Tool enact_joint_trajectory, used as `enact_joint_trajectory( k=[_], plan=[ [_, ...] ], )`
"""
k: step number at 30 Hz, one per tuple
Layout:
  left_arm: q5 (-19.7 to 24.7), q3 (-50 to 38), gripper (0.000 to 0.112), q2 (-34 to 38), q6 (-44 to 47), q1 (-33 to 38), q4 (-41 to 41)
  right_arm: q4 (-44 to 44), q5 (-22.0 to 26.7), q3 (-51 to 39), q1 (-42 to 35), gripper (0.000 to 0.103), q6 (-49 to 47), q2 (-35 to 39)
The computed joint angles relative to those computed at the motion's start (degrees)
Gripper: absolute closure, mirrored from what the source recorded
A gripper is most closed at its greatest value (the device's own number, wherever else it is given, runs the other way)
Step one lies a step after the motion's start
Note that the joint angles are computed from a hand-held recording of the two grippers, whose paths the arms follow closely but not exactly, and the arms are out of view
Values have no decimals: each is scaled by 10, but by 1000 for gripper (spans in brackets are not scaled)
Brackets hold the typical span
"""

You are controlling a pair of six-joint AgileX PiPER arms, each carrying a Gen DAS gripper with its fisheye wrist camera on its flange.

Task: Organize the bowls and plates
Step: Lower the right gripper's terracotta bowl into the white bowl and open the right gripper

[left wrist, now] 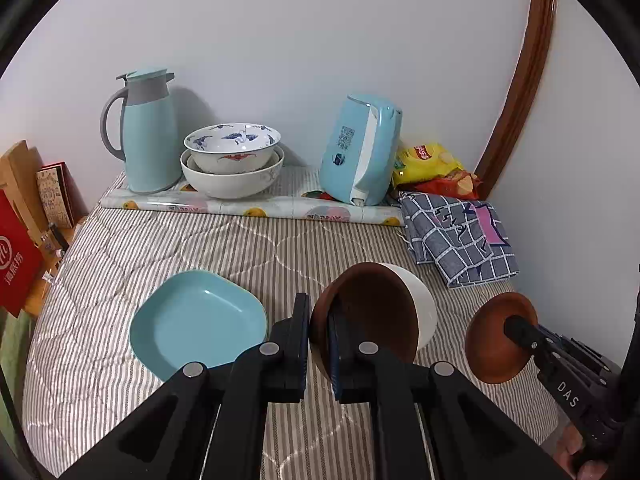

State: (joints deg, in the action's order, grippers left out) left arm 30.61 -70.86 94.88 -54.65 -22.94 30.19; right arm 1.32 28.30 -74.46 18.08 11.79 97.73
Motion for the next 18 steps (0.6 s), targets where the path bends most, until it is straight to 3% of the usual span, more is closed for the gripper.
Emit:
enact_joint_trajectory(
  k=[18],
  plan=[
    [-14,-44,103,49,94,53,-78,-8,34,-101,12,96,13,88]
  ],
)
